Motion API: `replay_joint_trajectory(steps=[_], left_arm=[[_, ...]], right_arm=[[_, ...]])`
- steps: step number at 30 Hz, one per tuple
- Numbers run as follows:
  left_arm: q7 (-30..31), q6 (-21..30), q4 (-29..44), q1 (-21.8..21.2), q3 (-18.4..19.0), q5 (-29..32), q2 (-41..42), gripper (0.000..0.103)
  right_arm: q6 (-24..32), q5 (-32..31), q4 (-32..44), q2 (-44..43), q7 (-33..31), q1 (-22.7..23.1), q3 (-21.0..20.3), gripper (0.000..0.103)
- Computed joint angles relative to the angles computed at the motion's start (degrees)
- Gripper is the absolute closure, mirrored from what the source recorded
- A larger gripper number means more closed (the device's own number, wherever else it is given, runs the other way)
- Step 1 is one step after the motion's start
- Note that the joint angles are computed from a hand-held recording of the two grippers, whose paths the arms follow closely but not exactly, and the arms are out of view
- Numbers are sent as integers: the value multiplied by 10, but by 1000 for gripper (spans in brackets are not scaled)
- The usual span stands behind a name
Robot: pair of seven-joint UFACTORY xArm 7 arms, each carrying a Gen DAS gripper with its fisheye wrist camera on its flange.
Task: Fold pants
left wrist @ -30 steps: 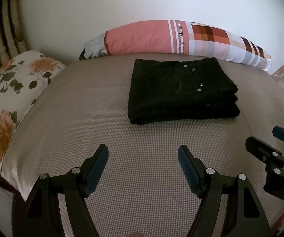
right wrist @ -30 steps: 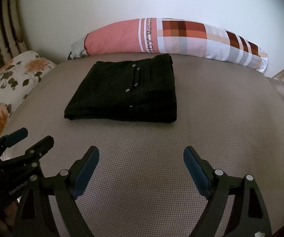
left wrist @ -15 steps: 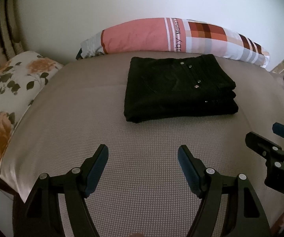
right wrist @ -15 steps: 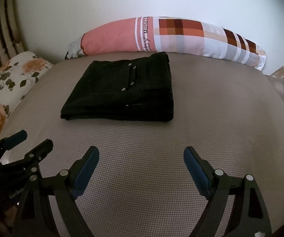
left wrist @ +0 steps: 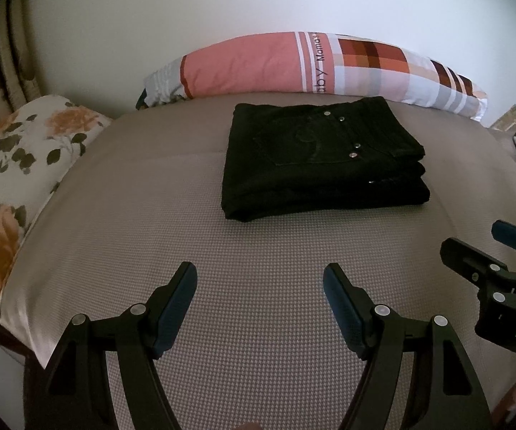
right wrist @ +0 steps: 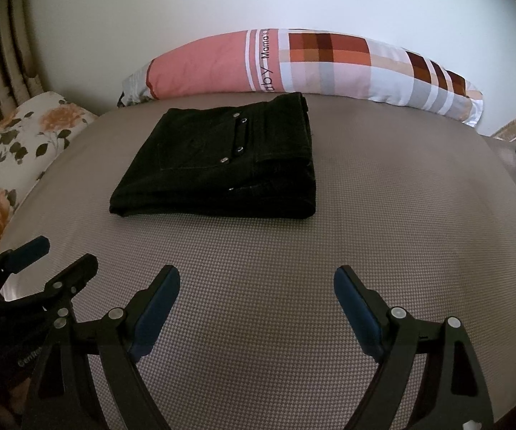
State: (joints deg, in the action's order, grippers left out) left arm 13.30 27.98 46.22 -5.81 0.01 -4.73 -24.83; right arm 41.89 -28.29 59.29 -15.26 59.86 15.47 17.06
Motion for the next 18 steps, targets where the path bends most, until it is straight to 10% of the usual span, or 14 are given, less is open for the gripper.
replay_joint_trajectory(steps=[18], left_arm=[[7, -24, -13, 0, -1, 8, -9, 30]], right_arm=[[1, -2, 1, 1, -3, 0, -1, 15]])
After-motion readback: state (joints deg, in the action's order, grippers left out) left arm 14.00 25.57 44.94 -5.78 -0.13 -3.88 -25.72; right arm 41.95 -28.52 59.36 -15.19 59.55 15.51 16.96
